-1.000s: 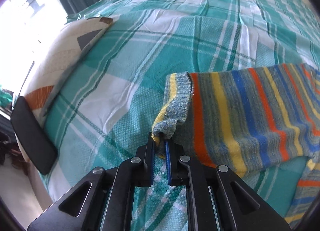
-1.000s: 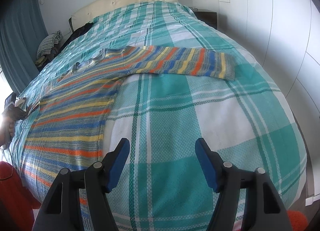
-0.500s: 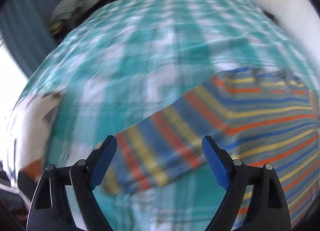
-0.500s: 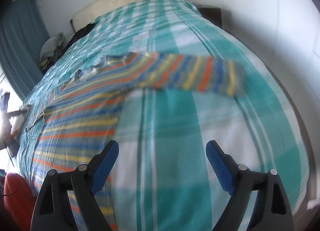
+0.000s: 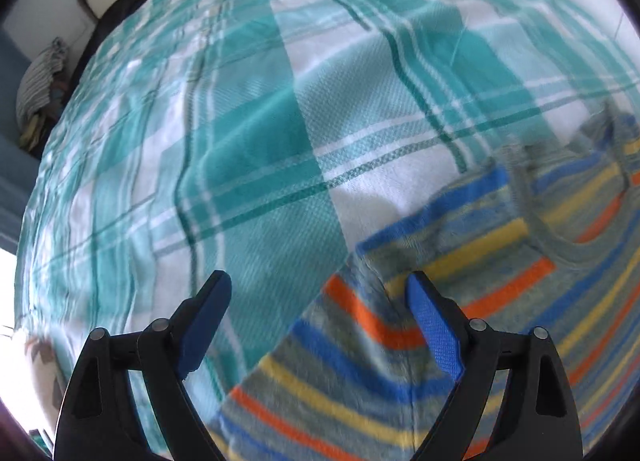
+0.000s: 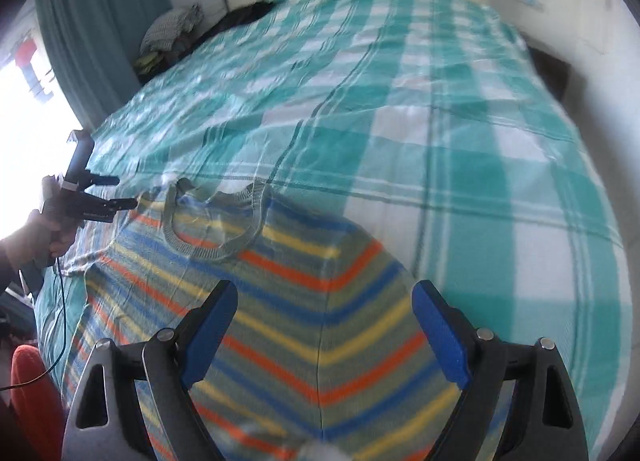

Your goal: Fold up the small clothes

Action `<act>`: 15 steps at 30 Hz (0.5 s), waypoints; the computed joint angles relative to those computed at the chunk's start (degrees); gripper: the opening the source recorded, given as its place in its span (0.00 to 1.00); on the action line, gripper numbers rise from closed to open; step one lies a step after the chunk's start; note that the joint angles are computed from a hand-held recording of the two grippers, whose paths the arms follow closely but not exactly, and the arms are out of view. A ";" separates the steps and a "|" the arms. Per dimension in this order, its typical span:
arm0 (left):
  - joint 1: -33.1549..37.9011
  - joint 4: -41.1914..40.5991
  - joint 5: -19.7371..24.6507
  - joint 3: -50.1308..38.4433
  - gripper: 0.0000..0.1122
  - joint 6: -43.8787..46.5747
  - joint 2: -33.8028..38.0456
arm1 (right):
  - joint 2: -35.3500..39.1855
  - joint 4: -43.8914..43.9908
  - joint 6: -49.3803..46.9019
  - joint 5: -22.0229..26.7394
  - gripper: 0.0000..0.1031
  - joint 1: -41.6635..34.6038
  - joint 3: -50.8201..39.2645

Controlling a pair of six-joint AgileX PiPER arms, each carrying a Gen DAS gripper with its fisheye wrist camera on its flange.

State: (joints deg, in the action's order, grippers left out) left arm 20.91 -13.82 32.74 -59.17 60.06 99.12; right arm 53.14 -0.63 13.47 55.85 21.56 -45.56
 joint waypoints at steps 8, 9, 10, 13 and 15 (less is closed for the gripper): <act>-0.92 -7.59 -4.05 8.31 0.02 13.38 -5.70 | 22.62 1.46 -9.68 -9.49 0.58 -1.46 -2.89; -1.98 -9.22 -9.78 12.56 0.02 16.21 -8.39 | 23.19 -1.48 -8.12 -9.40 0.16 0.56 -2.89; -2.44 -13.14 -14.18 15.70 0.01 19.72 -10.59 | 22.54 -6.72 -4.26 -9.52 0.06 3.07 -2.43; -2.31 -23.00 -20.57 16.90 0.01 24.16 -10.94 | 18.35 -21.01 12.92 -6.80 0.04 10.23 -2.00; -2.47 -19.15 -21.47 15.28 0.01 17.35 -7.33 | 19.11 -26.82 20.40 -5.57 0.04 12.62 -1.64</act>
State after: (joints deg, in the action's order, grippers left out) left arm 18.45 -32.97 11.27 -43.89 77.41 91.79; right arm 72.25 -27.45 33.87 50.28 34.18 -47.20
